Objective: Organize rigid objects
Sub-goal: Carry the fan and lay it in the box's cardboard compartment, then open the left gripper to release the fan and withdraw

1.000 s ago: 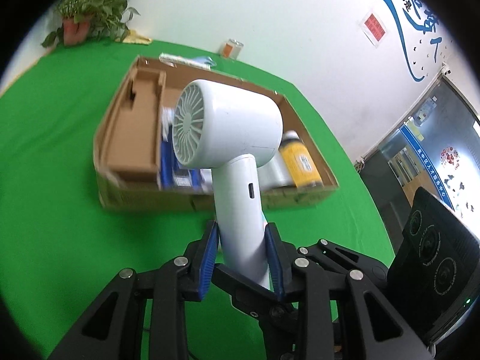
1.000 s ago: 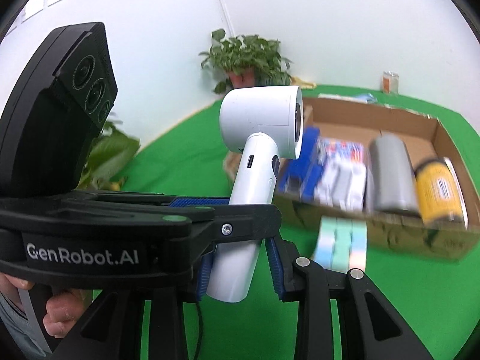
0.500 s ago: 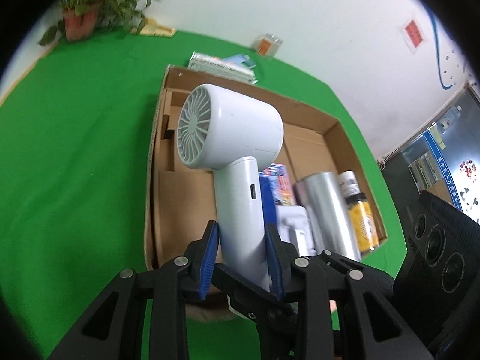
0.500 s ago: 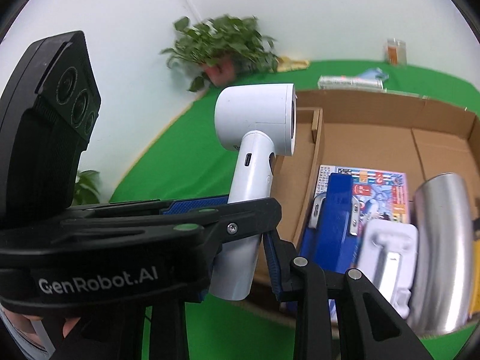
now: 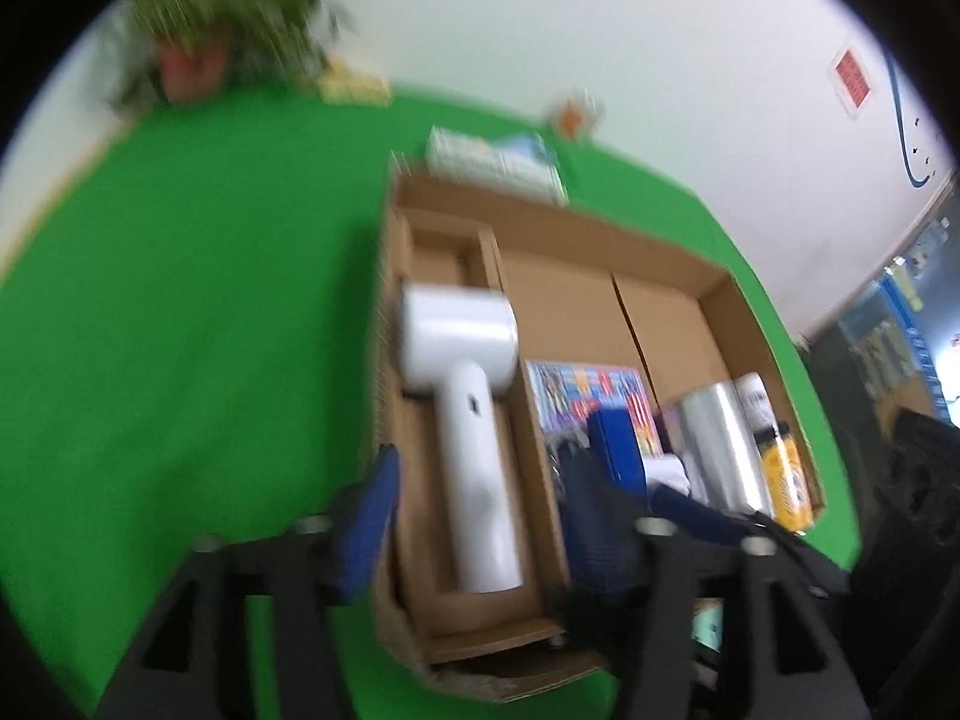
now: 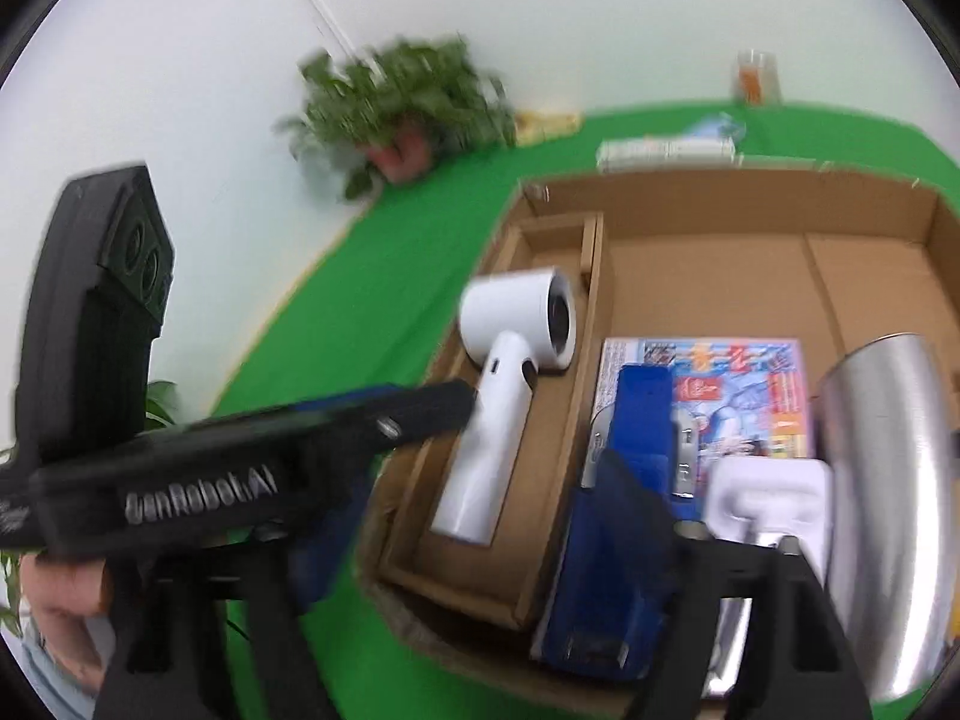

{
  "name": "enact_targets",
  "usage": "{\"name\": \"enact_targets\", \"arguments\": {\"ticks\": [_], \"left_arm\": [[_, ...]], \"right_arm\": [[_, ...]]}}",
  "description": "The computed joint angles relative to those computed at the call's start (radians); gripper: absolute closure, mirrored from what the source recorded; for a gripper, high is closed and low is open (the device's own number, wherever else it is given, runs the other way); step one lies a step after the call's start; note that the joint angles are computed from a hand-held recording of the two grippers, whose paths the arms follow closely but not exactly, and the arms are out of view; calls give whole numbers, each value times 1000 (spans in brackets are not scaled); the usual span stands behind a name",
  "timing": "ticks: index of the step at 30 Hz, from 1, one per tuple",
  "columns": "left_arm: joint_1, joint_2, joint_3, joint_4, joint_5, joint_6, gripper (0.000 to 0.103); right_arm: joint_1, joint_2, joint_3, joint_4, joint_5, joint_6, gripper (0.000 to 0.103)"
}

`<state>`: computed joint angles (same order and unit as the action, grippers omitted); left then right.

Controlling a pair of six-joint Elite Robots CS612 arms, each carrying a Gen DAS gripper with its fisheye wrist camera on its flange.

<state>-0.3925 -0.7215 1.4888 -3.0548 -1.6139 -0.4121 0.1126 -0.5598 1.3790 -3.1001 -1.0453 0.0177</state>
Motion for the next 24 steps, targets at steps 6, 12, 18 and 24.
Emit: {"name": "enact_targets", "arguments": {"ticks": [6, 12, 18, 24], "left_arm": [[-114, -59, 194, -344, 475, 71, 18], [-134, -93, 270, -327, 351, 8, 99], [-192, -117, 319, -327, 385, 9, 8], [-220, -114, 341, -352, 390, -42, 1]], "right_arm": [[-15, -64, 201, -308, -122, -97, 1], [-51, -103, 315, -345, -130, -169, 71], [-113, -126, 422, -507, -84, -156, 0], [-161, -138, 460, -439, 89, -244, 0]]}}
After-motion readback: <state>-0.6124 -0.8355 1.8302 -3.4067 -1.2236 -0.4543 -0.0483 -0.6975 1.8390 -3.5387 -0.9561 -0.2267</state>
